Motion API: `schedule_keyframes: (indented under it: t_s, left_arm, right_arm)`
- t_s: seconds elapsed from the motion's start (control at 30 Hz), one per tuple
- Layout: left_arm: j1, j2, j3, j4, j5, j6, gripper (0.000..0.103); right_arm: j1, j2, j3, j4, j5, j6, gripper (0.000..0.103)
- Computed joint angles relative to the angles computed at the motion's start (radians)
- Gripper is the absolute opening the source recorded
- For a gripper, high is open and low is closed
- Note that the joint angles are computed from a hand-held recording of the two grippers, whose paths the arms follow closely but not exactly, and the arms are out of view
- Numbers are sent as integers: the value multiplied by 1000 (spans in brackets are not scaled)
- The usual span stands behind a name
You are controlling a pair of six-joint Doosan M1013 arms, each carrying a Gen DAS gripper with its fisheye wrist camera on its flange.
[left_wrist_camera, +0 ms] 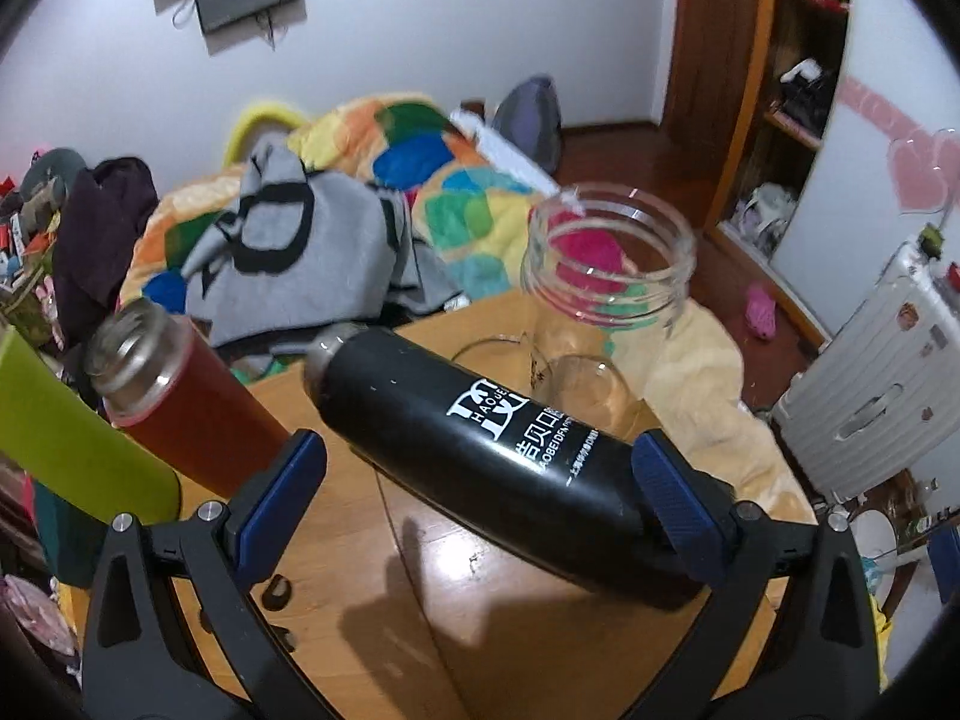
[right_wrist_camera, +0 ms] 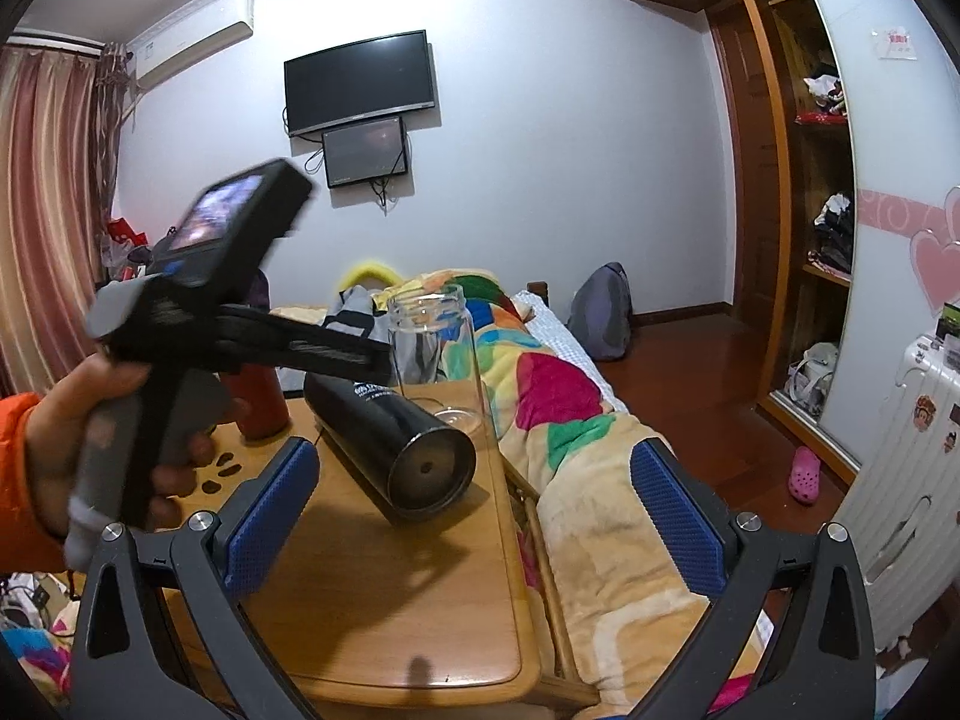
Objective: Flip cup upside down
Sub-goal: 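Move the left tool toward the black thermos lying on the table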
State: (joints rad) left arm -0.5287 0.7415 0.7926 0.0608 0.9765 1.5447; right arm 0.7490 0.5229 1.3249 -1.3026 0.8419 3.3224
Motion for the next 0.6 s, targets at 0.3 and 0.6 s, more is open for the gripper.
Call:
schedule_keyframes:
  t_s: [0.3,0.6]
  left_arm:
    - [18,81,-137,-110,176,-42,103]
    - [15,87,-146,-96,235,-92,93]
  right_arm:
    - [-8,-6,21,4,-45,34,103]
    - [-3,0,8,5,-39,29,103]
